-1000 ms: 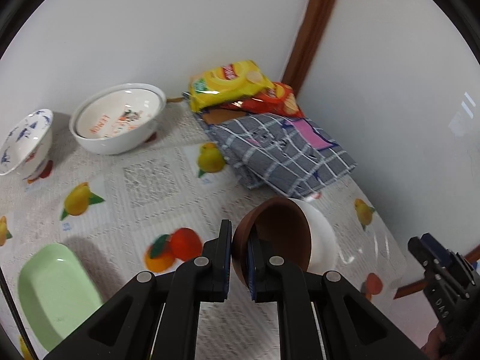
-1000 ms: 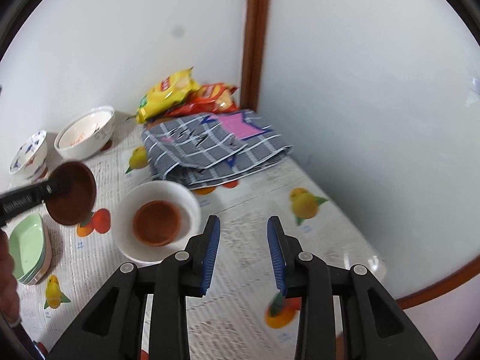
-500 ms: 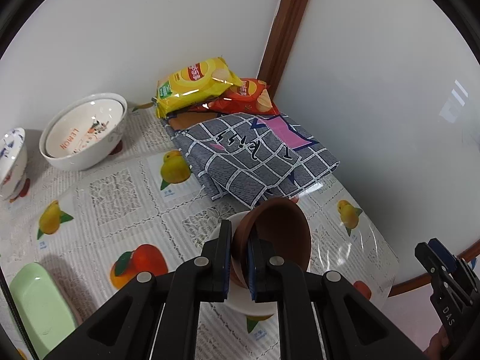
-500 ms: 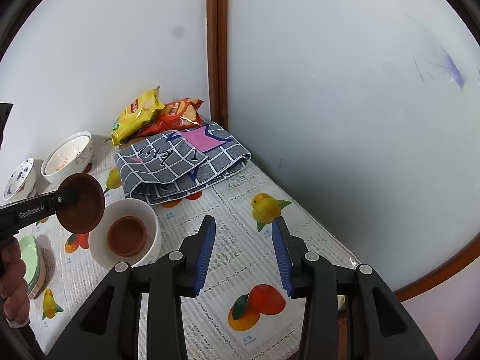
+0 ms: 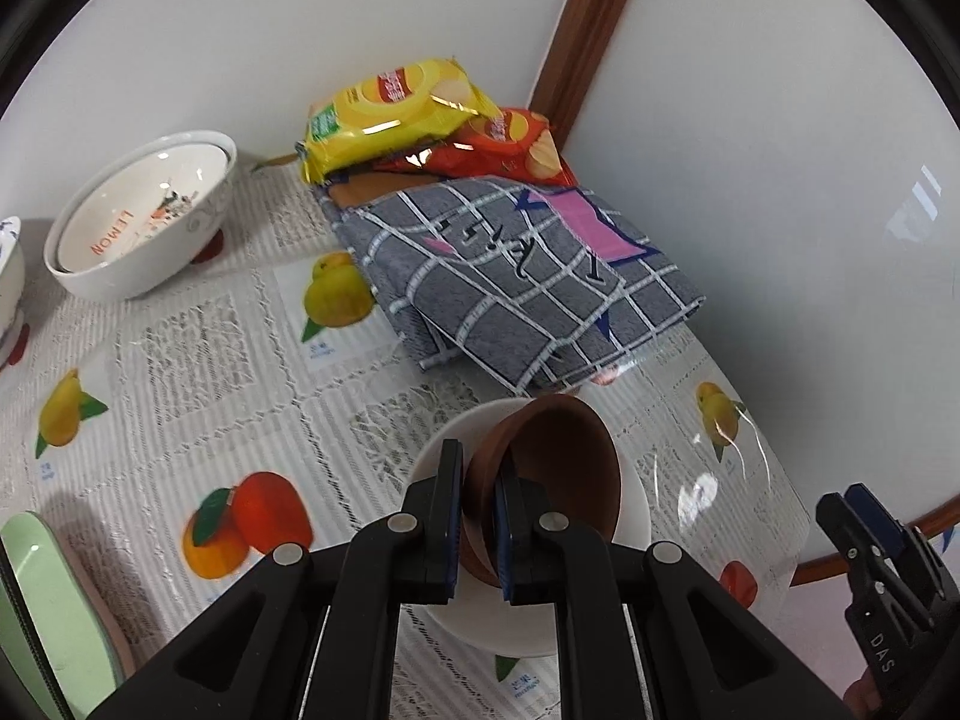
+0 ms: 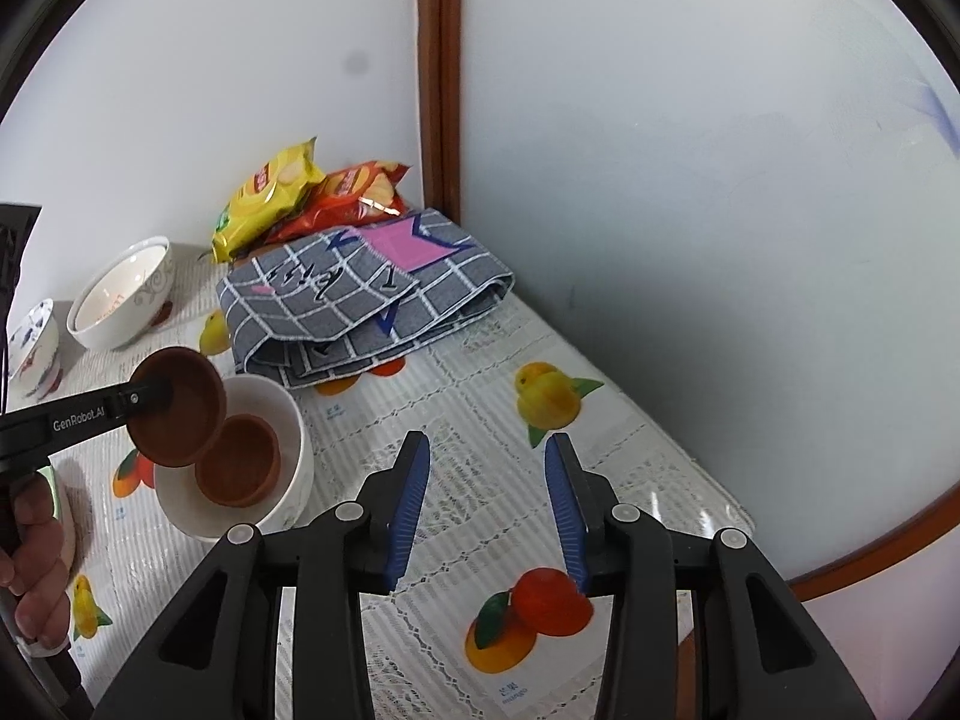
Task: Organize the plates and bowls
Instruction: 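Carry the terracotta bowl in the left gripper over the white bowl and lower it in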
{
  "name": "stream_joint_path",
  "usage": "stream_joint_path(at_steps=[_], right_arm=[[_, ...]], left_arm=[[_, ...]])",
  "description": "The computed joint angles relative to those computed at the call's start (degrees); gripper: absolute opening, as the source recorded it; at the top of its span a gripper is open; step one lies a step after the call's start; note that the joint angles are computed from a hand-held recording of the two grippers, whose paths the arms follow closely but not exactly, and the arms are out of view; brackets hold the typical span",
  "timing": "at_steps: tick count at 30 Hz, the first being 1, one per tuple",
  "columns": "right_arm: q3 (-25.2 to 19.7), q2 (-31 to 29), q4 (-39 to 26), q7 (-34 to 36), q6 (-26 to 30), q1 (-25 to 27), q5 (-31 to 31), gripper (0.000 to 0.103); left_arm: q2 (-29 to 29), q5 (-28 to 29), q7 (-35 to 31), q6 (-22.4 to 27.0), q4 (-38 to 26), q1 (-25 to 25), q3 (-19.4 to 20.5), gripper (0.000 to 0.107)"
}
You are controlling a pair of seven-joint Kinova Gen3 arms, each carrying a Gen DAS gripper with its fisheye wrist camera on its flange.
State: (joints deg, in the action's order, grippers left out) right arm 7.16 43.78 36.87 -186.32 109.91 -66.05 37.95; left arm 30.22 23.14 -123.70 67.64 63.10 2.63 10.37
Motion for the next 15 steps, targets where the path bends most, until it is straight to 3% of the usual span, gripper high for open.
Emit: stream_joint_path(at_steps=[15], right_arm=[[-2.2,-1.9,6.2,-2.5,-5.9,2.3,-2.0,0.040]], left_arm=[[2.4,-3.7,3.1,1.5,-1.9,2.5,-0.7,0.010]])
